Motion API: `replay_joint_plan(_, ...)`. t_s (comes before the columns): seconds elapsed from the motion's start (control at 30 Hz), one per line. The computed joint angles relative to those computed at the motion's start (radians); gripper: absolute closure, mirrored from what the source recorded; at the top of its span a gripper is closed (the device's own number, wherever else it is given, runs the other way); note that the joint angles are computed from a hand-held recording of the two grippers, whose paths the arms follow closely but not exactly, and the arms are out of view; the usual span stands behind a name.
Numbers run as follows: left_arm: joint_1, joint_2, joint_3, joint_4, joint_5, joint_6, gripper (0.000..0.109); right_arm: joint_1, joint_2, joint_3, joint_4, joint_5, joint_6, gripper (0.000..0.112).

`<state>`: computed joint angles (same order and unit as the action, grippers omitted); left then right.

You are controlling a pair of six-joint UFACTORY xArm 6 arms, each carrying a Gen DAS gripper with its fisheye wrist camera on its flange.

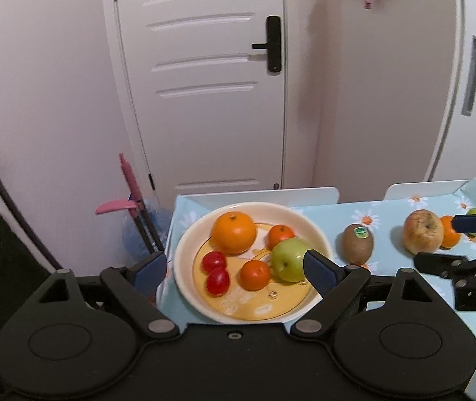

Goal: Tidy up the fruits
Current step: 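Grasp the large yellow-brown apple with the left gripper while the right gripper grasps a green apple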

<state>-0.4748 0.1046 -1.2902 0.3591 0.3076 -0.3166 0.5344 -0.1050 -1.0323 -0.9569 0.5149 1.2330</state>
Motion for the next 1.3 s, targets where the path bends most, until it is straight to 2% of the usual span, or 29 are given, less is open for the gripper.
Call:
replay_joint_plan(0.17, -0.046, 0.003, -0.02, 0.1, 0.016, -0.108, 0.017, -0.055, -0.124, 0.12, -0.032, -0.01, 0.028, 0.021)
replay_joint_plan(0.27, -0.085, 0.014, -0.049, 0.174, 0.05, -0.193, 0.017, -0.106, -0.201, 0.198, -0.017, -0.036, -0.004, 0.021)
replay_joint_plan(0.47, -0.178, 0.062, -0.122, 0.283, 0.122, -0.338, 0.017, -0.238, -0.353, 0.351, 0.075, -0.11, -0.154, 0.021)
replay_joint_plan(0.67, -0.268, 0.172, -0.241, 0.32, 0.186, -0.416, 0.016, -0.4, -0.441, 0.477, 0.221, -0.214, -0.376, 0.021)
replay_joint_plan(0.83, -0.324, 0.303, -0.377, 0.313, 0.221, -0.435, 0.016, -0.523, -0.441, 0.542, 0.357, -0.31, -0.59, 0.022)
replay_joint_plan(1.0, -0.362, 0.462, -0.551, 0.308, 0.269, -0.428, 0.016, -0.599, -0.385, 0.568, 0.52, -0.404, -0.803, 0.022)
replay_joint_plan(1.3, -0.391, 0.72, -0.874, 0.272, 0.373, -0.372, 0.016, -0.616, -0.249, 0.564, 0.843, -0.529, -1.147, 0.024)
